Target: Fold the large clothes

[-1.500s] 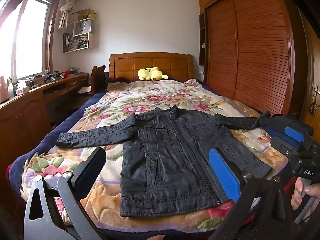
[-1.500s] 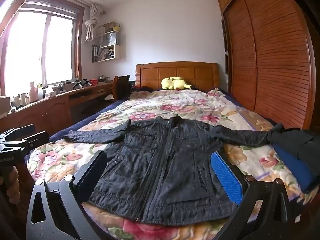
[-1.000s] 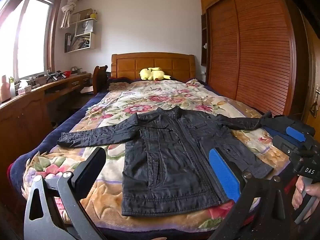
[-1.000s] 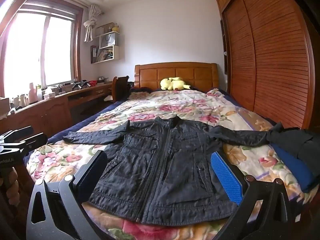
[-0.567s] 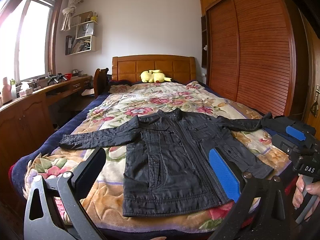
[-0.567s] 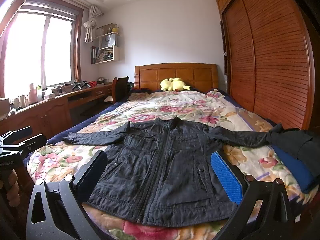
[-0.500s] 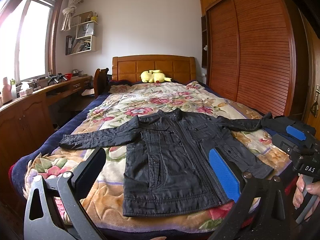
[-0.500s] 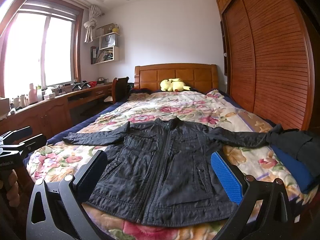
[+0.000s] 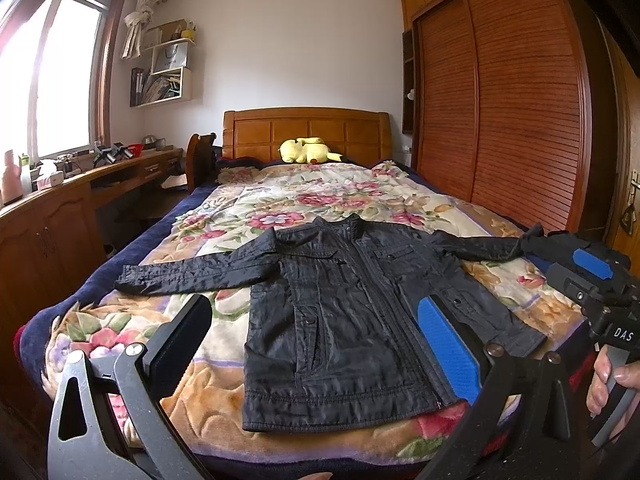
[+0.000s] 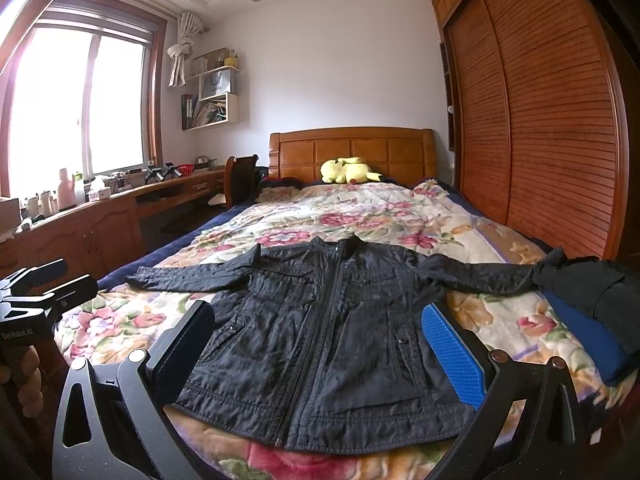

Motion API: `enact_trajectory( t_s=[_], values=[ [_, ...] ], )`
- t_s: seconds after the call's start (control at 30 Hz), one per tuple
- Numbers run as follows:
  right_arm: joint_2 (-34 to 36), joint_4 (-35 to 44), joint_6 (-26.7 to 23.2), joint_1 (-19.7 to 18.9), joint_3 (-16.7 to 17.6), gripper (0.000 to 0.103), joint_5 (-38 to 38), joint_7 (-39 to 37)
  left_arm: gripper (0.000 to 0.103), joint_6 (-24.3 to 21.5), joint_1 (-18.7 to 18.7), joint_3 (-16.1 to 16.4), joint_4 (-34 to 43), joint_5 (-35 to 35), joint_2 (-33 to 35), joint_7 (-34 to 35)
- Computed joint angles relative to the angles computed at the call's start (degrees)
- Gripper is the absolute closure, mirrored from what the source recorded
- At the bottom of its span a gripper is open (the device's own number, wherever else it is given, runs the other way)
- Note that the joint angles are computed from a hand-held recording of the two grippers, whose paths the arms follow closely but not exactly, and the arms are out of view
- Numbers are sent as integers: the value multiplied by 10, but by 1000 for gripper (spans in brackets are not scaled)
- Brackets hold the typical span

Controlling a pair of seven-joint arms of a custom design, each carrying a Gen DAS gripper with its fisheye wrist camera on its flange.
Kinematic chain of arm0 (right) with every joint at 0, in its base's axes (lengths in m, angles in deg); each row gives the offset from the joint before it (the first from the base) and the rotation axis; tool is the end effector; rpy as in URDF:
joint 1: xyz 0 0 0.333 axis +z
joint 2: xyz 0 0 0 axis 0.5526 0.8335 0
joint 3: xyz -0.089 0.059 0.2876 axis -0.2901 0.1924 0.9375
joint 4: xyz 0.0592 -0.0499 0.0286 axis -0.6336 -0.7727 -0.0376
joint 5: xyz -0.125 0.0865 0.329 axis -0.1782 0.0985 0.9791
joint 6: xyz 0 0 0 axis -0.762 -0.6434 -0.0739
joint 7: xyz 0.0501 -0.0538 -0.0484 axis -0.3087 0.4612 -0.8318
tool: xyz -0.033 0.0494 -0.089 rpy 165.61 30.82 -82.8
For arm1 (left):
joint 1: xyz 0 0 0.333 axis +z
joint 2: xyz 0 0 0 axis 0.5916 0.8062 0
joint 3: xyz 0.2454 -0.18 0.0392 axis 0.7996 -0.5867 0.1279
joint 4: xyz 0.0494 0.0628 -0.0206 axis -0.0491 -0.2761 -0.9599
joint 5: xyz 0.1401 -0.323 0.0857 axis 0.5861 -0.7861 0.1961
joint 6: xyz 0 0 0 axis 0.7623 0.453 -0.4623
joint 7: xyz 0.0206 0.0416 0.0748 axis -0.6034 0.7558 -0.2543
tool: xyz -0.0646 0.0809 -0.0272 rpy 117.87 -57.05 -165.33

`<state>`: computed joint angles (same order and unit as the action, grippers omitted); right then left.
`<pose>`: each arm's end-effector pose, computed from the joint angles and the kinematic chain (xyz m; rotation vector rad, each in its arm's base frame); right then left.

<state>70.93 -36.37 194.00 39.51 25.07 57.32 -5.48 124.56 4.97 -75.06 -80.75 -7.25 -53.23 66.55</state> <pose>0.7624 0.1820 0.5240 -1.7685 0.7197 -0.4971 0.6292 -0.3284 0.5989 -1.7389 1.0300 -0.7342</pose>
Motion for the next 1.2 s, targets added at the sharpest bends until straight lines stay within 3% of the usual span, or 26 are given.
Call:
enact_trajectory(
  t_s=[1.2],
  values=[
    [0, 1, -9, -1, 0, 0, 2, -2, 0, -2, -1, 5, 10, -14, 11, 6]
  ],
)
